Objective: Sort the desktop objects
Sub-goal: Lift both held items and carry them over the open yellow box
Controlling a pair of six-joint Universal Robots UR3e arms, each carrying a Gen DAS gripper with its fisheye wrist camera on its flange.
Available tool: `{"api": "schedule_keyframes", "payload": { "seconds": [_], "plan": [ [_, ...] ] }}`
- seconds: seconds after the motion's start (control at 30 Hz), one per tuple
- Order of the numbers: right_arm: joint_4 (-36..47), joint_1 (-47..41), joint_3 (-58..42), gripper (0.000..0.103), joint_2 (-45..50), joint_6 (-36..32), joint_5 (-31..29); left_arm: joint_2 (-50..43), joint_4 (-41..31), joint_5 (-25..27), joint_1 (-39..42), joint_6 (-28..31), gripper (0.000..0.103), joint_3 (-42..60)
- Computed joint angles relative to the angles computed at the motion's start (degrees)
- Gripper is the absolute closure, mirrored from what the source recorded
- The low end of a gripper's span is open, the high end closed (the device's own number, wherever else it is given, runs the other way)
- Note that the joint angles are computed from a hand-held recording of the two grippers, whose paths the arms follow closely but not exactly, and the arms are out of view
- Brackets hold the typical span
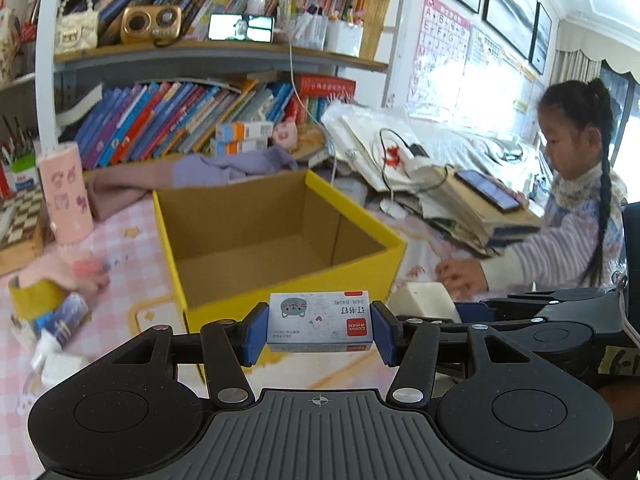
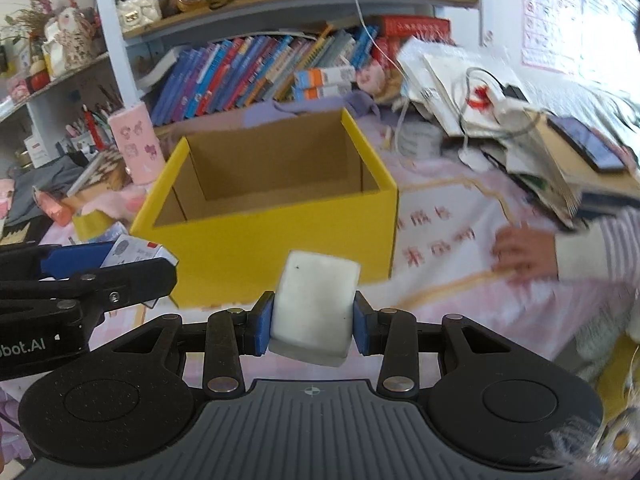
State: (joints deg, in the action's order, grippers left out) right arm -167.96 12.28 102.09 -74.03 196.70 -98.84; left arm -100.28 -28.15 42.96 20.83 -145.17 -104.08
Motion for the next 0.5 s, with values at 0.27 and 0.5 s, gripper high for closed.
{"api": "schedule_keyframes", "payload": {
  "seconds": [0.27, 0.5],
  "plan": [
    [0.17, -5.95, -6.92, 0.067, 3.01, -7.77, 9.53, -6.27, 8.27, 6.18, -4.83, -10.04, 0.05, 8.01],
    [1.48, -10.75, -15.2, 0.067, 8.27, -15.55, 18.09, -12.78, 12.52, 14.06, -9.16, -15.26, 0.05, 15.46]
  ]
}}
